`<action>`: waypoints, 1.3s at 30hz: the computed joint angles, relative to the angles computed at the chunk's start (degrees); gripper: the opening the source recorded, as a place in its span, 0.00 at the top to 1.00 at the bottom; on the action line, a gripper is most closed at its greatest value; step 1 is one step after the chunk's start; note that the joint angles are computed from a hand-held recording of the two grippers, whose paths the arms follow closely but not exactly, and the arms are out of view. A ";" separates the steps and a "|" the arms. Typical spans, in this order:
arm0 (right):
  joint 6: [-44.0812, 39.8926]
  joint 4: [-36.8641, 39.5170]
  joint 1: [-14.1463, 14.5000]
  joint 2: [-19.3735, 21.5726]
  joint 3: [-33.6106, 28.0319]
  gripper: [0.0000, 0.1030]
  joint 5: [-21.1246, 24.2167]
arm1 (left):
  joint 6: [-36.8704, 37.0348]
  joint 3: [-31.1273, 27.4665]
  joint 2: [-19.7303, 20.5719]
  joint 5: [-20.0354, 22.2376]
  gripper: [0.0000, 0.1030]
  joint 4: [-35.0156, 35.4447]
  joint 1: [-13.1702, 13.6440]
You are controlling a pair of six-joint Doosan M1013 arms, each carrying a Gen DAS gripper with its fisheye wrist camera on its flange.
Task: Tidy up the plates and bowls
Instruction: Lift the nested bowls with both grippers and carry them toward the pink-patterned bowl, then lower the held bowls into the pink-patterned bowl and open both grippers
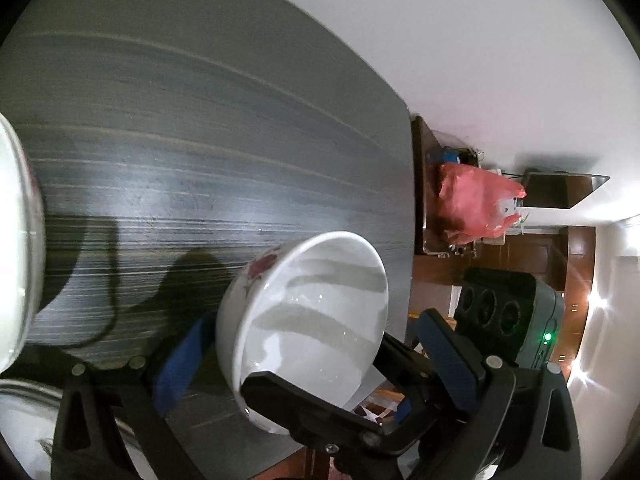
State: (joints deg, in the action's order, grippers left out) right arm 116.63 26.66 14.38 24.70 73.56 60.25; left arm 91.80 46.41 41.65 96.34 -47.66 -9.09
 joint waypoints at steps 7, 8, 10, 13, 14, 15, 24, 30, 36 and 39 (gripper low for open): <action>0.24 0.02 1.15 2.03 -6.05 0.00 2.52 | -1.29 -3.10 -0.25 0.17 0.00 -1.03 2.07; 0.09 0.10 1.30 2.39 -6.92 0.00 2.92 | -1.34 -3.62 -0.16 0.21 0.00 -1.03 2.40; 0.15 0.18 1.94 3.54 -9.34 0.00 3.86 | -1.68 -4.77 0.02 0.28 0.00 -0.90 3.31; -0.14 1.42 2.73 5.83 -13.25 0.00 5.55 | -2.38 -6.10 0.16 -0.09 0.00 -0.30 4.50; -0.33 1.71 2.82 6.33 -14.06 0.00 5.97 | -2.55 -6.51 0.27 -0.09 0.00 -0.18 4.88; -0.47 1.95 3.11 7.20 -15.50 0.00 6.62 | -2.76 -7.00 0.44 -0.10 0.00 -0.09 5.37; -0.71 3.40 5.52 14.04 -26.14 0.00 11.38 | -4.93 -10.39 2.40 -0.12 0.00 0.46 9.09; 0.01 2.51 6.31 16.41 -29.16 0.00 14.01 | -6.14 -10.22 3.51 -0.02 0.00 -0.31 9.65; 0.78 -0.44 7.37 18.94 -33.40 0.00 16.68 | -5.74 -9.13 3.86 -0.03 0.00 -0.63 10.36; 1.00 -1.11 7.65 19.65 -34.48 0.00 17.80 | -5.99 -9.27 4.25 0.20 0.00 -0.32 10.27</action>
